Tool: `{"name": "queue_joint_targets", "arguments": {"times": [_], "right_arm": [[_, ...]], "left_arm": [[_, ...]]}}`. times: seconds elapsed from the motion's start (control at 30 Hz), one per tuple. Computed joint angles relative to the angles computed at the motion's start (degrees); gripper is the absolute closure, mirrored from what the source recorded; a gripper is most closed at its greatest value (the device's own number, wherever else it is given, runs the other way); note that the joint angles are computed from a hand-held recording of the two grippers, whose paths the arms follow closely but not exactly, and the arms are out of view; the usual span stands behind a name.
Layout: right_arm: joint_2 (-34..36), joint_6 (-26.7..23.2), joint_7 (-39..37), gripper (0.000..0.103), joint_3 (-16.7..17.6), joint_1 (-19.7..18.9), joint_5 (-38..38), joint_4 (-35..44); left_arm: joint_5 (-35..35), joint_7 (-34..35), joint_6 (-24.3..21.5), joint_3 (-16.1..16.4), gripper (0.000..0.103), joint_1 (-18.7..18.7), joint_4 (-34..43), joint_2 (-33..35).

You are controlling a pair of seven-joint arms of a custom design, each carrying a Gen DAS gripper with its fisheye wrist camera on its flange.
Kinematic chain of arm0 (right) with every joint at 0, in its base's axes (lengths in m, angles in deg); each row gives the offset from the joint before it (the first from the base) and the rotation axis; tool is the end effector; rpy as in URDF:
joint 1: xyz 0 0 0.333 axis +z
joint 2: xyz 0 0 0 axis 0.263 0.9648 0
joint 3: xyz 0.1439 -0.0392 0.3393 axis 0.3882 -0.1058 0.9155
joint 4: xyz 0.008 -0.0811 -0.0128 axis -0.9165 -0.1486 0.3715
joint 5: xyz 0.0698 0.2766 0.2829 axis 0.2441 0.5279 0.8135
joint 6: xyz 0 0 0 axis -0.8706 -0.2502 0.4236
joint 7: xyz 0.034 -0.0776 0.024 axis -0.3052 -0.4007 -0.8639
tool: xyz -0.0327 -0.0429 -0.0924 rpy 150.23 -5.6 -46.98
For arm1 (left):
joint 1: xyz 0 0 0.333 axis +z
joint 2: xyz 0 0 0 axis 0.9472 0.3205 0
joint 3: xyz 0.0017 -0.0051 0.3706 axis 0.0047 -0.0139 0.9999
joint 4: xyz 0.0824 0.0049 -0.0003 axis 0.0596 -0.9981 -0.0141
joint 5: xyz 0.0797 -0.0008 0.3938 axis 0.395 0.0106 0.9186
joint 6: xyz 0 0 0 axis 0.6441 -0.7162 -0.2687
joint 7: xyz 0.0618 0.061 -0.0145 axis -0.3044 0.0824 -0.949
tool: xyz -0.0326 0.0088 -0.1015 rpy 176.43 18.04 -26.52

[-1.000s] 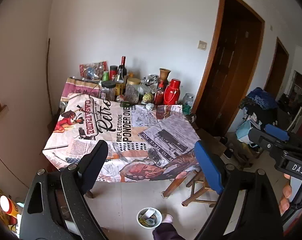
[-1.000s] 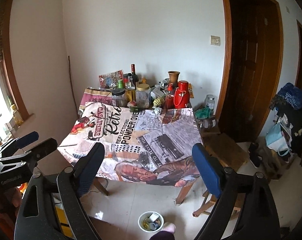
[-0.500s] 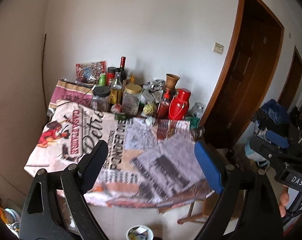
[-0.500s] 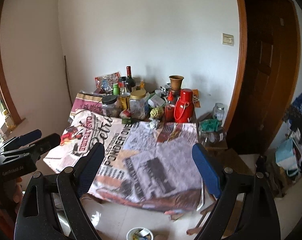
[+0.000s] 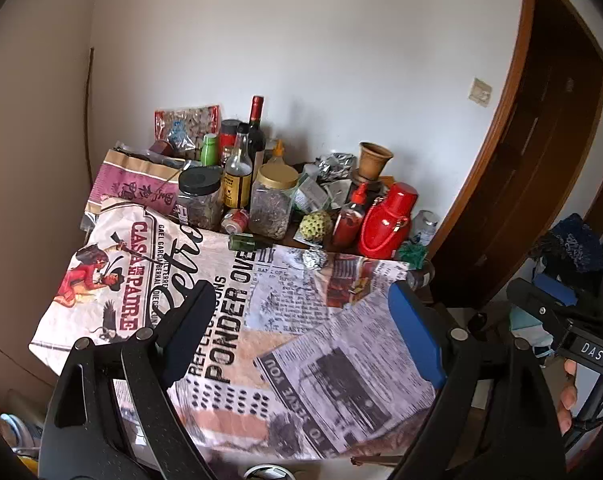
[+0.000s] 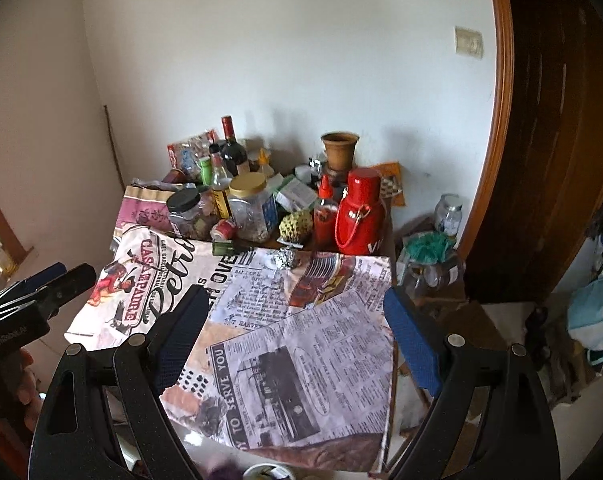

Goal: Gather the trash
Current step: 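Grasp the green can with the left gripper while the right grasps the foil ball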

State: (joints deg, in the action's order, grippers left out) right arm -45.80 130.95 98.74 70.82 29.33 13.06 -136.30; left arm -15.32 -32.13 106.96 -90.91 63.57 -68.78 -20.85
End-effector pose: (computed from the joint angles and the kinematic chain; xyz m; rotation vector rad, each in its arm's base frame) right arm 0.4084 0.1553 0.8759 -1.9616 1.1985 -0.3680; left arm 0.3953 -0.1975 0.8919 -2.0202 1.2627 -0.8315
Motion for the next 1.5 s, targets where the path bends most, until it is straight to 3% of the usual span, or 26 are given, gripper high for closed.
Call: {"name": "queue_joint_targets", "arguments": {"times": [0.17, 0.3, 0.53, 0.77, 1.1, 1.37, 1.5], "right_arm": [[4.78, 0.03, 4.51, 0.016, 1.97, -0.44, -2.64, 2.8], [9.46, 0.35, 11.38, 0.016, 4.16, 0.04, -7.04, 5.89], [21.08, -2.98, 21.19, 0.016, 4.97, 4.04, -13.1, 15.04], [33.79, -8.01, 25.85, 0.016, 3.08, 8.15, -13.97, 24.26], [45.61, -10.45, 29.5, 0.017, 1.4, 9.5, -8.57, 32.76], [49.38, -13.41, 29.46, 0.052, 1.18, 9.74, -7.88, 35.98], [48.24, -11.98, 28.18, 0.057, 0.98, 10.46, -8.95, 34.6]], "left_arm": [[-3.12, 5.24, 3.23, 4.22, 0.015, 0.55, -0.64, 2.53], [-9.45, 13.73, 7.09, 9.16, 0.015, 1.68, -0.46, 5.83], [-22.79, 25.99, 9.76, 13.81, 0.015, 6.23, 1.22, 13.83], [-27.46, 32.05, 12.07, 13.36, 0.015, 10.72, 0.67, 20.66], [-33.86, 34.21, 17.81, 11.79, 0.015, 14.28, 0.09, 27.11], [-34.6, 36.43, 20.05, 10.96, 0.015, 15.02, 0.55, 29.26], [-35.66, 37.58, 19.3, 10.52, 0.022, 15.51, 1.43, 30.52]]}}
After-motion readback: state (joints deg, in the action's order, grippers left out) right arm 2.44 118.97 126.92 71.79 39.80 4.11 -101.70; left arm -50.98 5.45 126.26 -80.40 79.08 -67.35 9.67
